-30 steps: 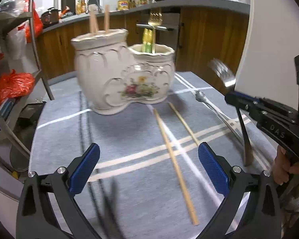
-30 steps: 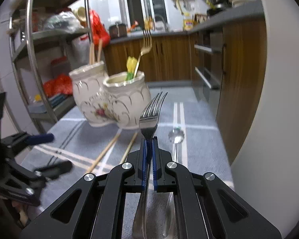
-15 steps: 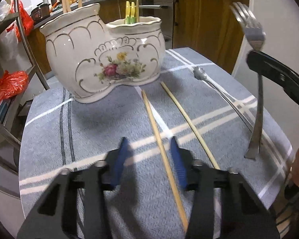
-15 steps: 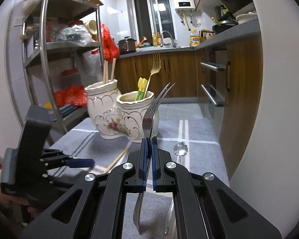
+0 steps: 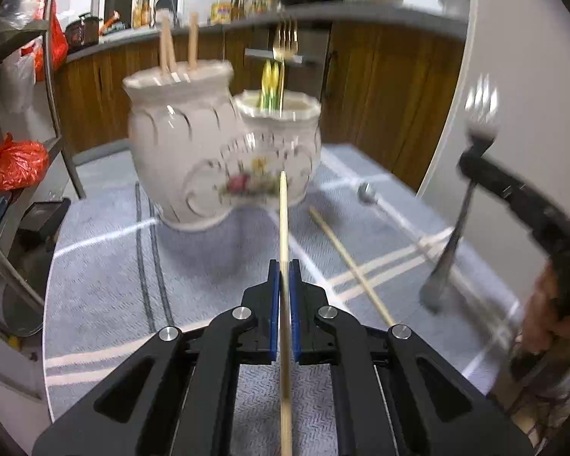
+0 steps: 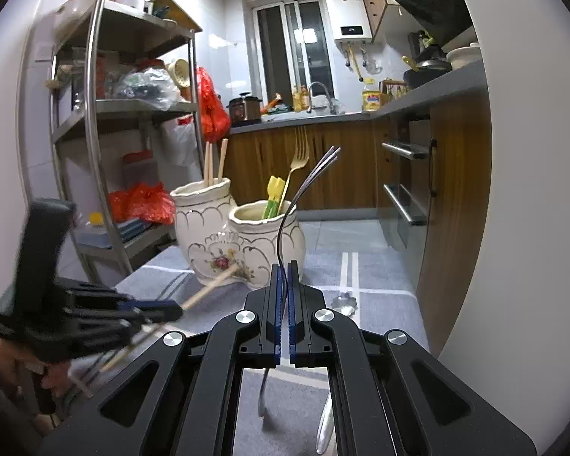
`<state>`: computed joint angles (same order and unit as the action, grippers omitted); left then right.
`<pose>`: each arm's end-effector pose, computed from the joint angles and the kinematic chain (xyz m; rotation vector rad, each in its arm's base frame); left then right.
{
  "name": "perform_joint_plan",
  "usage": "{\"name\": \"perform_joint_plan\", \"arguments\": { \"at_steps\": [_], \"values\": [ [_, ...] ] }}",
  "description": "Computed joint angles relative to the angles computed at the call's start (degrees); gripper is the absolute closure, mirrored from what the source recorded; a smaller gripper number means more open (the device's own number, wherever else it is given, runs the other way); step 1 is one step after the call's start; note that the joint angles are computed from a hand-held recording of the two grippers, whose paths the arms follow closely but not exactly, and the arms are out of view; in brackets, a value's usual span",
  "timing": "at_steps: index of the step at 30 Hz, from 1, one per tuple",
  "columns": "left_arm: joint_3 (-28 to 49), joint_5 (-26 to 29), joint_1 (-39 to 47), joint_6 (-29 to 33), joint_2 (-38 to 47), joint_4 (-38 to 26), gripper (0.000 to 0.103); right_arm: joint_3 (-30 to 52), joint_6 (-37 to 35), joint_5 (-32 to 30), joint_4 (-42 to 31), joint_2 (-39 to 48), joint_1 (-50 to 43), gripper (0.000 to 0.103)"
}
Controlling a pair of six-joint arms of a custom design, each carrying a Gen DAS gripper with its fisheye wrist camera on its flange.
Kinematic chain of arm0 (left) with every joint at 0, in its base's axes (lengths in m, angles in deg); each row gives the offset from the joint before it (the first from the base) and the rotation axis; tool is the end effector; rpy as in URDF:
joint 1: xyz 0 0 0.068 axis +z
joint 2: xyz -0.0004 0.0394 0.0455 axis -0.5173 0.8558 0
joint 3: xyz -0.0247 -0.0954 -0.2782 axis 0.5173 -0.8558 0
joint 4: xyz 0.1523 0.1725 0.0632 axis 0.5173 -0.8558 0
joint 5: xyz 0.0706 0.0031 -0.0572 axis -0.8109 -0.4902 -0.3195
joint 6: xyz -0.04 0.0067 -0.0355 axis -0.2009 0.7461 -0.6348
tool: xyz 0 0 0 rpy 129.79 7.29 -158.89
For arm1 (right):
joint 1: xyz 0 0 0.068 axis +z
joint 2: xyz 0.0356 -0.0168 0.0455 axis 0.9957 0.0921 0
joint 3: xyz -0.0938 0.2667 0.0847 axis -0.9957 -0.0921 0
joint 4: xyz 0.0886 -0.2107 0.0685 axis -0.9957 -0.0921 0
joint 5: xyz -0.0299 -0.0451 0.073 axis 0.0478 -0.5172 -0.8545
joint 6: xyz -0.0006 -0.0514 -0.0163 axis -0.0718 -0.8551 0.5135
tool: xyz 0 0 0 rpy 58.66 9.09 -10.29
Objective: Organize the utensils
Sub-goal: 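Grasp another wooden chopstick with the left tool while right tool holds the silver fork, then lower chopstick into large pot with left tool while right tool puts silver fork into small pot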
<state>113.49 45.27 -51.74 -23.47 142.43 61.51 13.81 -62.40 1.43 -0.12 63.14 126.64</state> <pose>0.2013 -0.0738 0.2574 0.2125 2.2464 -0.2206 0.2045 0.1753 0.2417 -0.3785 1.8727 0.4741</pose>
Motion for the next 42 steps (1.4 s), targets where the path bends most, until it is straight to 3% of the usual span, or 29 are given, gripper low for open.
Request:
{"name": "perform_joint_plan", "arguments": {
  "at_steps": [7, 13, 18, 24, 33, 42],
  "values": [
    [-3.7, 1.2, 2.9, 2.1, -8.6, 5.6, 0.098, -0.6, -0.3, 1.1, 1.6, 0.0, 1.0, 0.099],
    [-4.4, 0.3, 3.6, 3.2, -10.6, 8.2, 0.098, -0.2, -0.3, 3.4, 0.5, -1.1, 2.4, 0.099],
    [-3.2, 4.9, 8.7, 3.6, -11.8, 8.5, 0.098, 4.0, -1.8, 6.0, -3.2, -0.5, 3.9, 0.099],
    [0.5, 8.1, 12.9, 6.5, -8.2, 10.6, 0.098, 12.0, -2.7, 5.8, -6.2, 2.6, 3.3, 0.099],
    [8.0, 13.9, 18.5, 5.7, 1.6, 16.4, 0.098, 24.9, -2.4, 4.3, -6.3, 10.7, 0.1, 0.099],
    [19.0, 19.2, 20.8, -2.4, 14.8, 25.5, 0.098, 33.8, 1.0, 3.2, -5.3, 18.4, -3.1, 0.099]
  ]
}}
